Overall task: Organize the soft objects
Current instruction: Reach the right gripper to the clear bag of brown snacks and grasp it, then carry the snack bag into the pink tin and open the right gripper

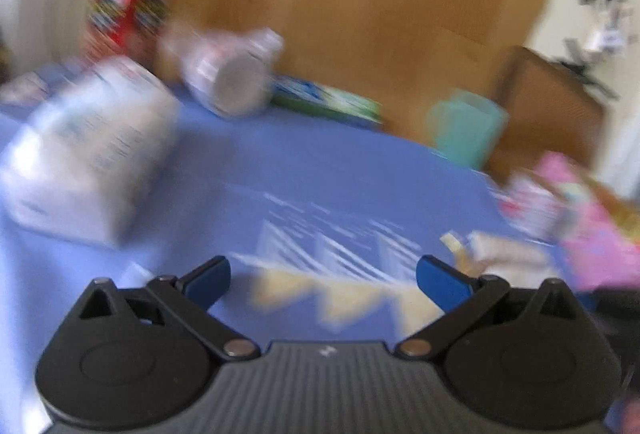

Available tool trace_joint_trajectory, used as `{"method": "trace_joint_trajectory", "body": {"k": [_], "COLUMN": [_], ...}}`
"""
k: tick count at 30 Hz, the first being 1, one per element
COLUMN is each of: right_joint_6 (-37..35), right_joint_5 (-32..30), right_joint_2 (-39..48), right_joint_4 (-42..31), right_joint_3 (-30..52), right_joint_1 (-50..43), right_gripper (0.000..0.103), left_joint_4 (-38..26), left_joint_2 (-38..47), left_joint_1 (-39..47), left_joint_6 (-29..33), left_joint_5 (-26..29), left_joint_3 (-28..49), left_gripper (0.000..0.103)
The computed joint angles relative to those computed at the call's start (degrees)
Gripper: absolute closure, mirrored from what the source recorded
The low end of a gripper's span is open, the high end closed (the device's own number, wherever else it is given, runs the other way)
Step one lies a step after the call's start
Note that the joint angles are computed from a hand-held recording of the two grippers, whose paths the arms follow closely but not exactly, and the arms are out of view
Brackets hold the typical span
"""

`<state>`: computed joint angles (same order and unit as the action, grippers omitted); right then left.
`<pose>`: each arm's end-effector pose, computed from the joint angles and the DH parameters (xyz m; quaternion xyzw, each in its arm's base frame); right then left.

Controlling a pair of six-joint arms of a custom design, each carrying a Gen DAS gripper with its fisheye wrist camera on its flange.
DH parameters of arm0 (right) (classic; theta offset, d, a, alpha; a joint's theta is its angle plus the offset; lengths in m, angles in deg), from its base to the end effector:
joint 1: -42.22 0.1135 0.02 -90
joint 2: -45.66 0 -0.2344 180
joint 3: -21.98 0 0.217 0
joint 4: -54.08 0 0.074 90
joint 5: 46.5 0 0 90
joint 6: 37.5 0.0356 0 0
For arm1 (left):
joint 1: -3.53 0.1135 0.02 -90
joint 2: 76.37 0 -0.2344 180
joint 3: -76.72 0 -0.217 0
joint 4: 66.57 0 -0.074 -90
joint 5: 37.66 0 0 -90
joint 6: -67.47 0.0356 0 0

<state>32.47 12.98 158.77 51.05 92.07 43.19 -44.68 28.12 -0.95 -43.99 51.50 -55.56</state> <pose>0.3429 0.0239 0.1057 -0.2599 0.8617 0.1809 0.3964 0.2866 -0.0219 0.0963 -0.1342 0.8763 -0.0975 0.4523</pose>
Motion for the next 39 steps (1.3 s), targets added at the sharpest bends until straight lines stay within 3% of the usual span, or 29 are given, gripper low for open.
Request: {"method": "trace_joint_trajectory", "body": {"k": [2, 4, 6, 7, 9, 11, 13, 18, 23, 24, 26, 28, 29, 30, 32, 34, 39], "right_joint_6": [-1.4, -1.8, -1.9, -2.1, -1.9, -1.2, 0.4, 4.8, 8.2, 8.5, 8.6, 7.5, 7.0, 8.3, 15.1, 15.7, 18.8], "right_joint_5": [-2.0, -3.4, -3.4, -3.4, -2.8, -3.1, -4.6, -6.6, -6.3, -4.7, -0.4, 11.0, 14.8, 14.9, 6.7, 5.3, -1.2], "right_joint_2": [-4.9, -7.8, -8.8, -8.5, -8.3, -8.1, -8.0, -13.5, -13.5, -12.2, -8.1, -1.2, 0.3, 0.7, 0.5, -0.7, -3.5], "right_joint_4": [2.3, 4.9, 9.3, 11.2, 15.5, 17.7, 19.2, 33.5, 38.9, 39.0, 39.7, 43.4, 40.1, 35.3, 34.9, 37.4, 37.9], "right_joint_3": [-7.7, -12.8, -17.0, -18.2, -20.2, -20.6, -20.9, -27.2, -24.0, -21.7, -16.3, -10.6, -7.3, -4.6, -4.7, -7.8, -13.7], "right_joint_1": [-2.6, -4.8, -5.7, -5.8, -5.2, -5.3, -7.2, -13.2, -21.2, -21.9, -22.5, -21.0, -21.1, -22.5, -27.5, -29.5, -33.5], "right_gripper": [0.044, 0.042, 0.038, 0.039, 0.045, 0.055, 0.059, 0.061, 0.061, 0.06, 0.058, 0.046, 0.039, 0.041, 0.041, 0.041, 0.041], "left_joint_4": [0.4, -2.7, -6.7, -8.9, -13.6, -13.3, -15.2, -20.6, -28.0, -28.8, -30.6, -36.3, -40.3, -43.2, -45.2, -41.4, -42.3], "left_joint_2": [-3.0, -5.7, -6.4, -5.7, -2.7, -1.2, -2.5, -4.3, 5.7, 9.8, 18.2, 26.7, 29.4, 31.6, 30.7, 28.0, 25.0], "left_joint_1": [-1.6, -5.2, -9.3, -10.8, -12.9, -14.9, -16.2, -23.1, -27.7, -28.8, -30.3, -32.0, -32.3, -32.2, -30.8, -30.4, -31.9], "left_joint_6": [-2.0, 0.7, 2.9, 3.3, 3.5, 2.5, 2.3, 6.3, 9.1, 10.3, 12.6, 13.4, 12.4, 10.1, 6.1, 5.6, 7.7], "left_joint_5": [3.8, 7.3, 8.7, 10.4, 12.7, 10.0, 9.5, 4.4, 5.3, 4.5, 3.4, -1.7, -3.9, -5.6, -4.2, -5.2, -12.1], "left_joint_3": [-2.4, -2.0, 0.0, 1.9, 6.0, 7.0, 8.2, 16.8, 38.0, 44.1, 56.1, 69.5, 74.9, 79.1, 78.9, 73.5, 69.0], "left_gripper": [0.0, 0.001, 0.006, 0.013, 0.032, 0.032, 0.037, 0.035, 0.034, 0.03, 0.004, 0.002, 0.006, 0.007, 0.005, 0.002, 0.002]}}
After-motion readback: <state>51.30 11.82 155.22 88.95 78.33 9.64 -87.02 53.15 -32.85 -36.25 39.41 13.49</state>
